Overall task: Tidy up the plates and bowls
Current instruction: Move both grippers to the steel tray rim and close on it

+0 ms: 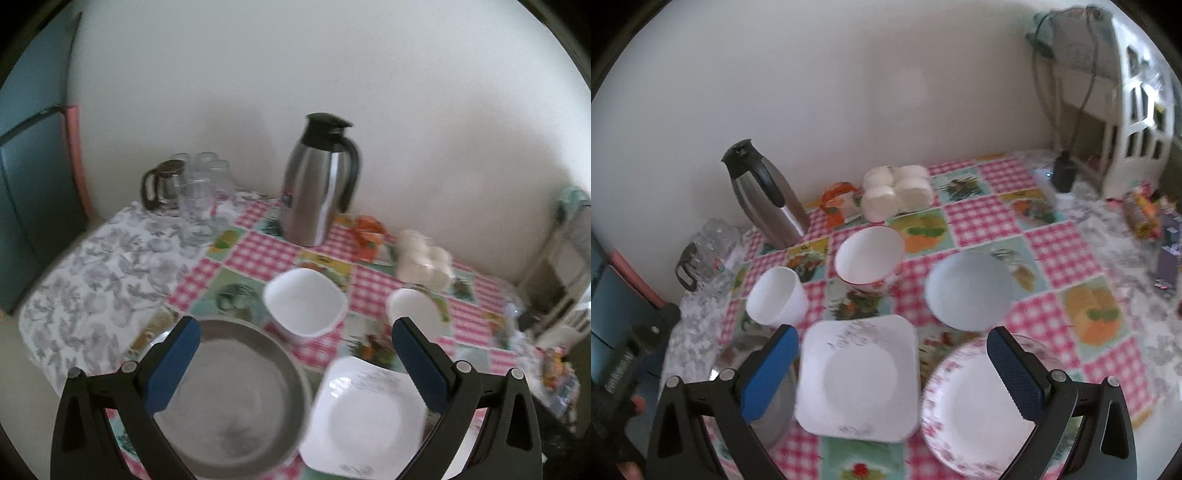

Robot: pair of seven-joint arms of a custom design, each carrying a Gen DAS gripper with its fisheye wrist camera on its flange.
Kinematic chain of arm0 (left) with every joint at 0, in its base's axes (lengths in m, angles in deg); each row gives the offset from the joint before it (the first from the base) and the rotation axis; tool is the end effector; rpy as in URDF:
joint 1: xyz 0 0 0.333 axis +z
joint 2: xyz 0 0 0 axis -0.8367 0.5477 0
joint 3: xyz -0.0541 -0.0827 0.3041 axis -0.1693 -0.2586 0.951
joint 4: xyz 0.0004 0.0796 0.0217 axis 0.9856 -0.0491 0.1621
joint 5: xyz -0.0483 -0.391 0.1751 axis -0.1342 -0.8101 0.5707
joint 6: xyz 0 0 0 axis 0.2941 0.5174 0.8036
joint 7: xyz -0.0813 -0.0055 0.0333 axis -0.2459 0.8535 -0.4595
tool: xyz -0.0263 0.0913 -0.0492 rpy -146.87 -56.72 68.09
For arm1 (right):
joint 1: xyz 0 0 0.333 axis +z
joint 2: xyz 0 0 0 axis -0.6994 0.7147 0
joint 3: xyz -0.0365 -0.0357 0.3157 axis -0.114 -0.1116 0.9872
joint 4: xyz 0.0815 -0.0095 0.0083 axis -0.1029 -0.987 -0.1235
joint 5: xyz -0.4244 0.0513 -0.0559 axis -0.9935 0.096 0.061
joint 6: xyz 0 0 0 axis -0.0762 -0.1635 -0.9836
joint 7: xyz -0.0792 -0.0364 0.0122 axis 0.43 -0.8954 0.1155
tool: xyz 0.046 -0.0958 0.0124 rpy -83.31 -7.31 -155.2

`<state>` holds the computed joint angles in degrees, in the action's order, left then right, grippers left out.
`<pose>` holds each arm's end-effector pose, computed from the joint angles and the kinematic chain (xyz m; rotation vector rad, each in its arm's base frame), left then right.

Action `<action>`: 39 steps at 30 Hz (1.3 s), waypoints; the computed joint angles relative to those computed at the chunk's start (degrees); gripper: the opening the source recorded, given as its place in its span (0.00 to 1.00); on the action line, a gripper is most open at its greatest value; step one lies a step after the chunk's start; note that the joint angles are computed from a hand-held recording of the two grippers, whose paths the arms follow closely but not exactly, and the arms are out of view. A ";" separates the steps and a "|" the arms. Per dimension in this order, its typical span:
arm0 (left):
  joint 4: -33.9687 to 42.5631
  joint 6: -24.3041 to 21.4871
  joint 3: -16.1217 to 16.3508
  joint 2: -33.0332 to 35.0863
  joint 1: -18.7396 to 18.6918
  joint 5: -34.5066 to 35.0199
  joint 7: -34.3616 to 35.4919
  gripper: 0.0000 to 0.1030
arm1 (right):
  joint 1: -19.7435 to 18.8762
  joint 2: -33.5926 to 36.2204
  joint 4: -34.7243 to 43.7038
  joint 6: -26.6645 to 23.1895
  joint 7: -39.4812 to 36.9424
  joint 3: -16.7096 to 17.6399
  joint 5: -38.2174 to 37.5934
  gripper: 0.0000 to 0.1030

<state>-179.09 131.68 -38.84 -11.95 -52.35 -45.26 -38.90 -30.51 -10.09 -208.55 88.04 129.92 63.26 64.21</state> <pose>0.4745 -0.0420 0.5653 -2.0601 1.3053 -0.7451 0.4750 0.2513 0.5722 -1.6445 1.8758 -0.4235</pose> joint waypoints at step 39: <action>-6.27 -9.09 12.16 7.93 8.38 -22.95 6.20 0.43 | 14.97 31.76 20.87 -0.04 -32.75 -3.82 18.74 0.34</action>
<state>-185.36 122.59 -26.68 -4.02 -43.97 -68.21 -32.70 -15.54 21.67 -187.68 87.99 97.17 59.44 82.95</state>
